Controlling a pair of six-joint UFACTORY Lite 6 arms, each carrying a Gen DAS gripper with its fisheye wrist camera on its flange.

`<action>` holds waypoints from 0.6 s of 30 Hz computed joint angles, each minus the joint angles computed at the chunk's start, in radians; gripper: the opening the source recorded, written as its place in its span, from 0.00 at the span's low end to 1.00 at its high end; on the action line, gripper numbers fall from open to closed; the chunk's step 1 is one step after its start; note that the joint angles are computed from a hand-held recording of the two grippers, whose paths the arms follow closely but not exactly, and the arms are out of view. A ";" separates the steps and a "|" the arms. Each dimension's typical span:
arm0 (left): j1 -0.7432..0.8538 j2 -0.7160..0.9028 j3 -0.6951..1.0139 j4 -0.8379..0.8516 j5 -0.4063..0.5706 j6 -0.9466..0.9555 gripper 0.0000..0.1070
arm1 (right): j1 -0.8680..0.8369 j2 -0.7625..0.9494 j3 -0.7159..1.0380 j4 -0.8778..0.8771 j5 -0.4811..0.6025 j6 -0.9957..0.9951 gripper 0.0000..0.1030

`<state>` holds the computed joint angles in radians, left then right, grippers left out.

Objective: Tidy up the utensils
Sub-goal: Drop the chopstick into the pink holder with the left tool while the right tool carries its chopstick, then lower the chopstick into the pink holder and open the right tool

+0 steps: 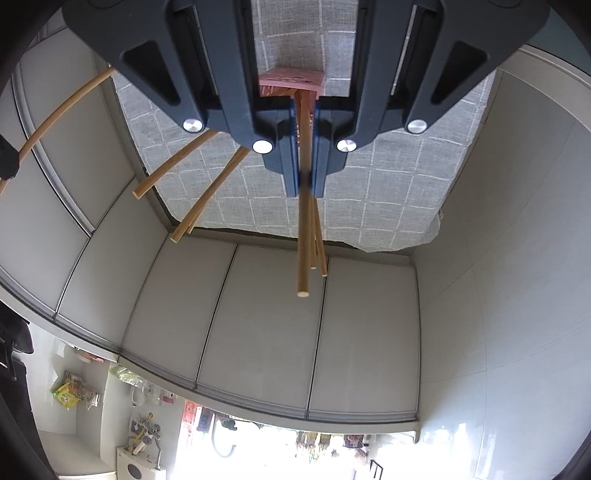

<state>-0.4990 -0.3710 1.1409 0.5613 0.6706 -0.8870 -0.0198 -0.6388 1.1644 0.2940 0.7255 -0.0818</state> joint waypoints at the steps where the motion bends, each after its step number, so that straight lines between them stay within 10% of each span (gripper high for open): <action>1: -0.004 0.001 -0.004 -0.002 0.005 0.001 0.07 | 0.001 0.000 -0.002 0.000 -0.001 0.000 0.07; 18: 0.061 -0.288 -0.110 -0.184 0.253 0.198 0.49 | 0.298 0.170 0.242 -0.332 -0.072 0.358 0.07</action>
